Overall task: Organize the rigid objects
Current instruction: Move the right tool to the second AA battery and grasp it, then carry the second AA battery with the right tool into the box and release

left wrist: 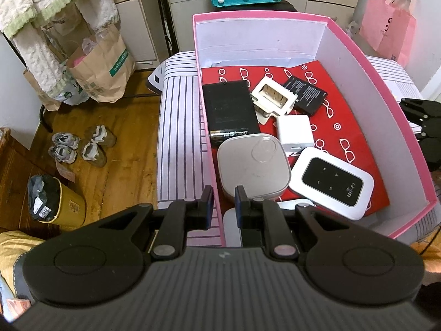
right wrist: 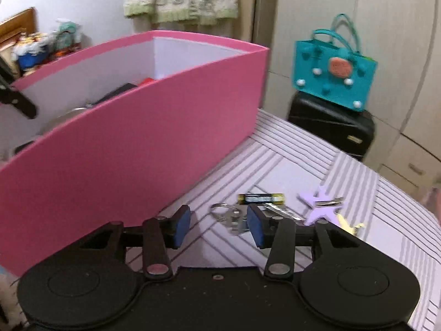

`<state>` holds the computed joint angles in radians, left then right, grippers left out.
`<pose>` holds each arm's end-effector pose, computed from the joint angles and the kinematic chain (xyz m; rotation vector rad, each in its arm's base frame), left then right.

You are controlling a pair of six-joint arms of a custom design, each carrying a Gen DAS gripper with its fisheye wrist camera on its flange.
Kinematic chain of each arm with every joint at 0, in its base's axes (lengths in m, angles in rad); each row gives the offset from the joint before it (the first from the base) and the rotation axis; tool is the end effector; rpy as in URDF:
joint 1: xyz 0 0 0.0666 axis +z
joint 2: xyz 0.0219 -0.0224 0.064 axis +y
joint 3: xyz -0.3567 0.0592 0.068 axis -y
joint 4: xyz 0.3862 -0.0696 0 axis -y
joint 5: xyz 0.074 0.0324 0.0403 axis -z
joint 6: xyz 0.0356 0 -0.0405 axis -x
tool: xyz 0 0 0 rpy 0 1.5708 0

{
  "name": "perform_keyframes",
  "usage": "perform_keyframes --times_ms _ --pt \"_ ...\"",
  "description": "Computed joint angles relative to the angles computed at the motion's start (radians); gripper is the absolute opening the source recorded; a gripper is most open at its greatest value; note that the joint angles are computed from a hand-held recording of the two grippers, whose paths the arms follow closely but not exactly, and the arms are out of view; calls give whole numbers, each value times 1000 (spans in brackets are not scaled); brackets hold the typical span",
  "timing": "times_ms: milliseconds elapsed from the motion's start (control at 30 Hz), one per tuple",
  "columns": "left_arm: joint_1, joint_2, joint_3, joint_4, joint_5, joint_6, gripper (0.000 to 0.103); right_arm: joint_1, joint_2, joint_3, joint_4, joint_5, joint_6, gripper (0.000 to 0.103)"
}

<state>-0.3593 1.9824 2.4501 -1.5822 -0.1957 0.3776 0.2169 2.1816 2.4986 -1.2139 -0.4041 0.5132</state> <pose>0.5822 -0.2117 0.5066 -0.0846 2.6466 0.0210 0.6959 0.1673 0.4207 -1.0163 2.1775 0.3617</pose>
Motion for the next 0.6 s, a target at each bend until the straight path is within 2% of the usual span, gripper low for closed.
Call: perform_keyframes --times_ms 33,67,100,133,267,400,533,600 --pt "1 -2 -4 4 2 1 14 2 4 11 -12 17 -1 45" --pt "1 -6 -11 9 2 -1 14 5 17 45 -40 38 -29 29" --pt "1 -7 -15 13 1 0 14 6 22 60 -47 59 -60 21" --pt "2 -8 -17 16 2 2 14 7 35 88 -60 67 -79 8" --pt "1 -24 -43 34 1 -2 14 -6 62 134 -87 26 -127 3" --pt "2 -54 -88 62 10 1 14 -16 7 53 -40 -11 -153 3" --pt "-7 -77 -126 96 -17 -8 14 -24 12 105 -68 -52 -168 3" --pt "-10 -75 -122 94 -28 -12 14 -31 28 158 -97 -100 -165 3"
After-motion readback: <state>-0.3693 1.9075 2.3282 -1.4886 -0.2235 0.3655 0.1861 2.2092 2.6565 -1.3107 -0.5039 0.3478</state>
